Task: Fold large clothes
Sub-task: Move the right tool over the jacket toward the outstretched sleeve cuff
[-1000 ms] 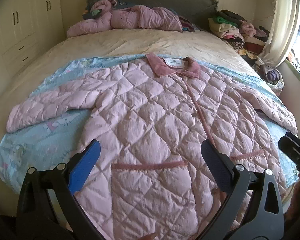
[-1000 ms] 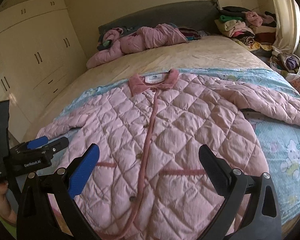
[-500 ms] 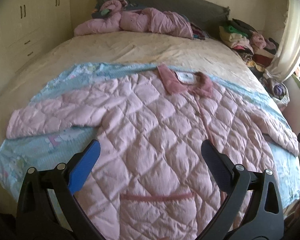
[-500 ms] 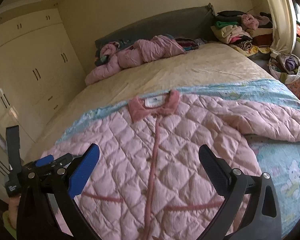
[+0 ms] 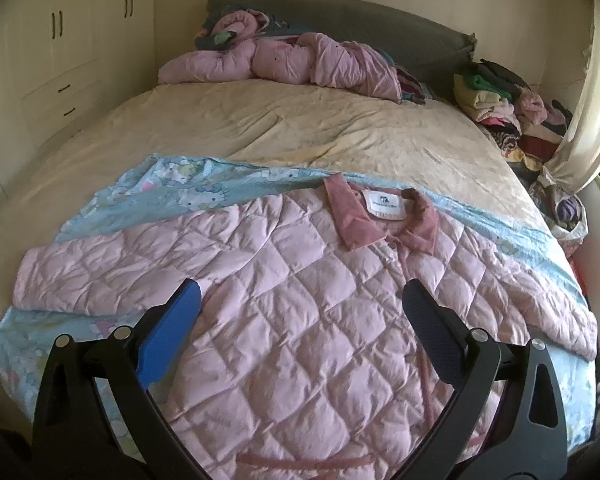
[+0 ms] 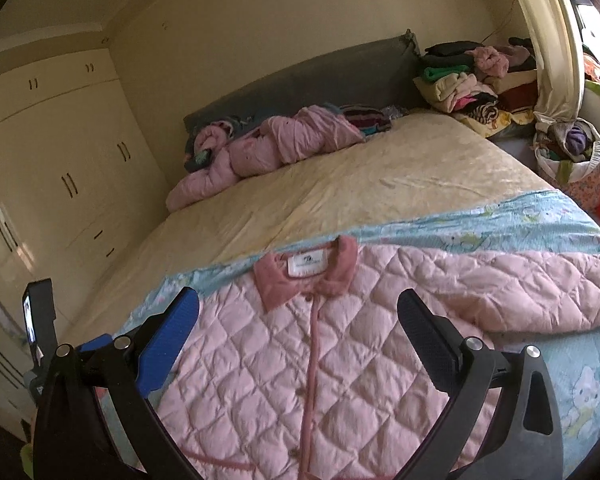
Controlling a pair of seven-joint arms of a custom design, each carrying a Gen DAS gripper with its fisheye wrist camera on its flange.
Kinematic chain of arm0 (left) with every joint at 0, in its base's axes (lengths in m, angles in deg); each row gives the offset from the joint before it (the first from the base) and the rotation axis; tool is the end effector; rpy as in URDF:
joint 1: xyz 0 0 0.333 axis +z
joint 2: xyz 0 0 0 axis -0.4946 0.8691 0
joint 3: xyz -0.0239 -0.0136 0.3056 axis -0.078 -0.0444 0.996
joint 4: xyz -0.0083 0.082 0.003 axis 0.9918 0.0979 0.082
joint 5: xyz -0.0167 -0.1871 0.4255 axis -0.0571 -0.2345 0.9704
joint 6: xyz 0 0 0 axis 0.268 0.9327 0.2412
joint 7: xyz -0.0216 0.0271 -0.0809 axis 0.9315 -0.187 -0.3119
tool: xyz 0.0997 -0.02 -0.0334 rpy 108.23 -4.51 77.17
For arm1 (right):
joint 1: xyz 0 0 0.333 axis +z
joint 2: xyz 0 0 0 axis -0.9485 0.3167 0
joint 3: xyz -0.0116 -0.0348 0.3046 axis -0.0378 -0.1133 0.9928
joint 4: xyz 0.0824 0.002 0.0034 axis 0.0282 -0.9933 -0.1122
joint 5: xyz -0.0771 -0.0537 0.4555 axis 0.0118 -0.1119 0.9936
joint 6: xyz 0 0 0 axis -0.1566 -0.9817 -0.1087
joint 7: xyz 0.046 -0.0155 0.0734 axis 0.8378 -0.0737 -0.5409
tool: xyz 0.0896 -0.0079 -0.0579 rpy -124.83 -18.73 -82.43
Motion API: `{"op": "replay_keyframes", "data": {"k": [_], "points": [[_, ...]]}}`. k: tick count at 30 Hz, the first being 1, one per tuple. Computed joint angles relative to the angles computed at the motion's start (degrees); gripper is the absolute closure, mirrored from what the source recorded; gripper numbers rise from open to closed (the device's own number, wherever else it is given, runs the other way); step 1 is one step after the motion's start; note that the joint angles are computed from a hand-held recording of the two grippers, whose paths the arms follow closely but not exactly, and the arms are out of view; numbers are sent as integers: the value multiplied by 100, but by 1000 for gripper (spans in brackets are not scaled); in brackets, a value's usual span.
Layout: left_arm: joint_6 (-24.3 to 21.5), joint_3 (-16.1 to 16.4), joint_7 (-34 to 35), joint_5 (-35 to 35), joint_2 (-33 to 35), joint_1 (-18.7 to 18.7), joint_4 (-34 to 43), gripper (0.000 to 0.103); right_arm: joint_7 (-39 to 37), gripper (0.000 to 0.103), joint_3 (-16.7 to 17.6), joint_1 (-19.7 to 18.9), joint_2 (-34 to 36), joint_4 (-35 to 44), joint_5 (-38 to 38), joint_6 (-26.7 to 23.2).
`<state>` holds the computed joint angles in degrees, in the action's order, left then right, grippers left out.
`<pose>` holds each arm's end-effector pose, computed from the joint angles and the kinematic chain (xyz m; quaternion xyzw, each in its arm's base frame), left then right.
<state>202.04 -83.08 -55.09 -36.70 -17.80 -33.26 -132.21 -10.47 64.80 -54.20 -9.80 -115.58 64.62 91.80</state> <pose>0.5198 -0.2029 0.6145 -0.7975 0.4612 -0.2368 0.3086 0.5848 0.1000 0.6227 -0.6772 0.5167 -0.1177 0.5105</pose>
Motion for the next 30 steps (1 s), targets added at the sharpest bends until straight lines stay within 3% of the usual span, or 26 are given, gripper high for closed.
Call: {"op": "replay_keyframes", "data": {"k": [11,16,23,30], "points": [[-238,-21,-142,462,900,-63,867,9,620,4,121,-418,801,621,-382,152],[-18,111,-377,517,1298,-227,1091,9,1013,4,189,-640,1158,806,-490,274],[75,219,-513,676,1814,-504,1267,9,1955,4,295,-976,1606,967,-1087,632],[191,321,-197,909,2337,-811,1468,8,3048,4,290,-1317,1983,1014,-2160,1031]]}}
